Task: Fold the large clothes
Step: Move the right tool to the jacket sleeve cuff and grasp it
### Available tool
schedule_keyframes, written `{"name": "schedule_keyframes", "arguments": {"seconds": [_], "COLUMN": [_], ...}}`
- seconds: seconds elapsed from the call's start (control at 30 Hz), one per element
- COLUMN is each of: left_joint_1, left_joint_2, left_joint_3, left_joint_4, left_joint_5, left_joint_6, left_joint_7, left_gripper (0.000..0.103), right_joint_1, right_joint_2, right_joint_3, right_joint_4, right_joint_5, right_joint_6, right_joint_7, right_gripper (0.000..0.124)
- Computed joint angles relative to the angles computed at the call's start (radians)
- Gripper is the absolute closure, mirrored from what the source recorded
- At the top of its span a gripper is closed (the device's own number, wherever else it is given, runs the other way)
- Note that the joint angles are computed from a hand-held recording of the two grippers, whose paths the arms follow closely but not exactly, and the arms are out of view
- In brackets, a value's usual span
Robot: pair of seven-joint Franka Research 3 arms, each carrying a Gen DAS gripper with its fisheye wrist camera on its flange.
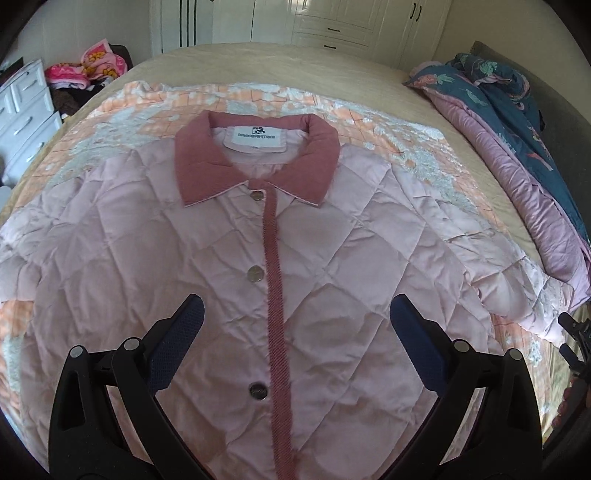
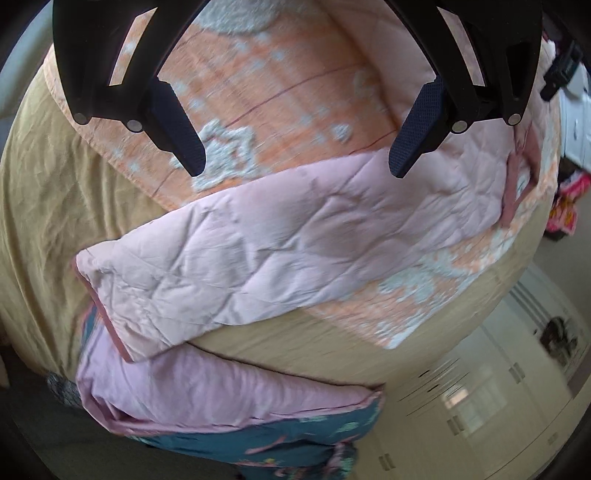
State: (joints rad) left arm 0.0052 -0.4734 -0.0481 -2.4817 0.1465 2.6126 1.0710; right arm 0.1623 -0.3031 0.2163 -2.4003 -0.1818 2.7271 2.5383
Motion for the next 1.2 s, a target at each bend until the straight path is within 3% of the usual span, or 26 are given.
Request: {"name": "schedule_keyframes", "arguments": {"seconds": [0.27, 0.4, 0.63, 0.77, 1.03, 1.13, 1.2], "left_joint_1": [0.007, 0.020, 0.024, 0.015, 0.028, 0.038, 0.035], "left_joint_2": [0.117, 0.159, 0.214, 0.240, 0.246, 0.230, 0.216], "left_joint_3": [-0.021, -0.034, -0.034, -0.019, -0.018, -0.029, -0.025], "left_joint_4": [0.072, 0.098, 0.141, 0.158, 0.167, 0.159, 0.154], "left_joint_5": [0.021, 0.044, 0.067, 0.034, 0.026, 0.062, 0.059], "left_joint_6": [0.019, 0.026, 0.033, 0.046, 0.042, 0.044, 0.041], "left_joint_7": [-0.020, -0.045, -0.057, -0.025, -0.029, -0.050, -0.046], "left_gripper": [0.008, 0.008, 0.008, 0.008, 0.008, 0.008, 0.008], "right_joint_1": [-0.047, -0.108, -0.129, -0.115, -0.153, -0.201, -0.223], "right_joint_2": [0.051, 0.086, 0.144, 0.162, 0.174, 0.142, 0.122], "right_joint_3": [-0.065, -0.058, -0.103, -0.137, -0.106, -0.066, -0.049], "right_joint_4": [-0.047, -0.037, -0.043, -0.065, -0.087, -0.123, -0.147], "right_joint_5": [0.091, 0.033, 0.059, 0.154, 0.190, 0.160, 0.145], "right_joint_6": [0.088, 0.103, 0.202, 0.281, 0.370, 0.392, 0.408], "right_joint_7": [0.051, 0.119, 0.172, 0.147, 0.170, 0.202, 0.198], "right_gripper": [0.025, 0.025, 0.025, 0.025, 0.025, 0.038, 0.070]}}
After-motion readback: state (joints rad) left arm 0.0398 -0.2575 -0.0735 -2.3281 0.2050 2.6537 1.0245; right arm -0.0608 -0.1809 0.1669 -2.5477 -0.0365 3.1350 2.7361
